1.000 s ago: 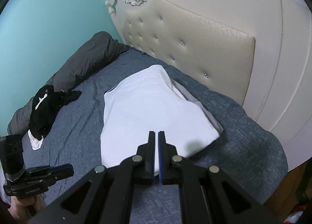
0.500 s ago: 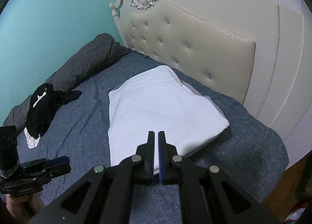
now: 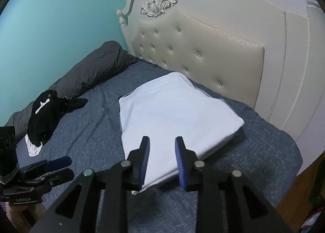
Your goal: Fold clothes
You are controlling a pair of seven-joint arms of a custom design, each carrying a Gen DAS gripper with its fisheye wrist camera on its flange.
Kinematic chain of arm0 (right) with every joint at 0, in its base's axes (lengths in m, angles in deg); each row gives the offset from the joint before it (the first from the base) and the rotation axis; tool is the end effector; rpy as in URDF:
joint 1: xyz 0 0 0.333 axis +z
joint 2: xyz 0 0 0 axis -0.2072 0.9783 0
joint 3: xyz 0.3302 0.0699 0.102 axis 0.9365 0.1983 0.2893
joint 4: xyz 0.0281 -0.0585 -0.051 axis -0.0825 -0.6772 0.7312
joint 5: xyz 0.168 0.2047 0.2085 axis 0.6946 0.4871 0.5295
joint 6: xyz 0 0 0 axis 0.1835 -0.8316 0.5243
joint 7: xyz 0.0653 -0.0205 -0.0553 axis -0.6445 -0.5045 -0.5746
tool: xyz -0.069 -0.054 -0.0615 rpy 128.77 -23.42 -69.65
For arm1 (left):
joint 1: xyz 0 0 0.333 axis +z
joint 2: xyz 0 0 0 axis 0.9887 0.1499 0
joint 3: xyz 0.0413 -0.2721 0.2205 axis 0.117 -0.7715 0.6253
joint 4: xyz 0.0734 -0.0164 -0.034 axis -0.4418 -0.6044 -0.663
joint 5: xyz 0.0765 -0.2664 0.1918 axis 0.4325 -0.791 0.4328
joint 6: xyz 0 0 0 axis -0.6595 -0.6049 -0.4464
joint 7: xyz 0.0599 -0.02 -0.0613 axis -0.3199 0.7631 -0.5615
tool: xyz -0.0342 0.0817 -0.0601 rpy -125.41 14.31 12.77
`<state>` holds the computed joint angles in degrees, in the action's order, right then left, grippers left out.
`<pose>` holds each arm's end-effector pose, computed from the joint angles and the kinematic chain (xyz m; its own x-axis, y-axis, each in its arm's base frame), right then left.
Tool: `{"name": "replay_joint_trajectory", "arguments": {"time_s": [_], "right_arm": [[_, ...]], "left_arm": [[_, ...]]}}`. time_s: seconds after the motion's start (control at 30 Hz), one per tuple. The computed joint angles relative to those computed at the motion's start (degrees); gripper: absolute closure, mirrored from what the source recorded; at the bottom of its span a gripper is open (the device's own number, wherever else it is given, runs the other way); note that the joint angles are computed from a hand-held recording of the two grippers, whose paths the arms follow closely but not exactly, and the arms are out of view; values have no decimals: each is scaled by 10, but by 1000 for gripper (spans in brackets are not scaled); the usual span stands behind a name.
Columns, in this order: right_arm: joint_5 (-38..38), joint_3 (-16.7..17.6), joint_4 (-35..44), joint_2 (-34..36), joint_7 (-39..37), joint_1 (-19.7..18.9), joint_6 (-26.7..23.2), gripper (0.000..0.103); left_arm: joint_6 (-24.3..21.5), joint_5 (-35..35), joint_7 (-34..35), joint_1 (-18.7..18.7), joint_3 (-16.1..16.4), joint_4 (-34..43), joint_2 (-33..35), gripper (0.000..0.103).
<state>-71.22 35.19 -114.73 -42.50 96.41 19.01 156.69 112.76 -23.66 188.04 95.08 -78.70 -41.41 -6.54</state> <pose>0.6494 0.2726 0.4710 -0.2724 -0.9366 -0.2202 -0.5456 0.3389 -0.7665 0.7557 -0.0115 0.4635 -0.6994 -0.6152 0.3638 -0.6313 0.2931 -0.7180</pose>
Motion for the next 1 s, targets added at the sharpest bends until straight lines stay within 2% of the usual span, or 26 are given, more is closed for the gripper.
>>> {"name": "replay_joint_trajectory", "arguments": {"time_s": [0.23, 0.3, 0.37, 0.43, 0.5, 0.67, 0.87, 1.0], "right_arm": [[-41, -13, -6, -4, 47, 23, -9, 75], [-60, -16, -10, -8, 69, 29, -12, 71], [-83, -15, -16, -15, 89, 34, -20, 59], [-108, -11, -22, -23, 109, 36, -25, 57], [-127, -2, -28, -32, 124, 34, -35, 55], [-168, 26, -41, -54, 156, 27, -55, 45], [-208, 60, -52, -80, 187, 20, -83, 44], [-229, 82, -68, -97, 210, 16, -101, 43]], "left_arm": [[29, -35, 52, 17, -10, -66, -36, 34], [39, -51, 73, 22, -11, -86, -48, 28], [48, -67, 87, 26, -9, -102, -58, 24], [50, -78, 95, 28, -7, -112, -66, 21], [55, -95, 110, 34, -5, -131, -80, 17], [65, -133, 144, 41, 4, -176, -117, 12], [75, -176, 179, 39, 22, -220, -158, 3], [73, -196, 193, 37, 35, -243, -181, 1]]}}
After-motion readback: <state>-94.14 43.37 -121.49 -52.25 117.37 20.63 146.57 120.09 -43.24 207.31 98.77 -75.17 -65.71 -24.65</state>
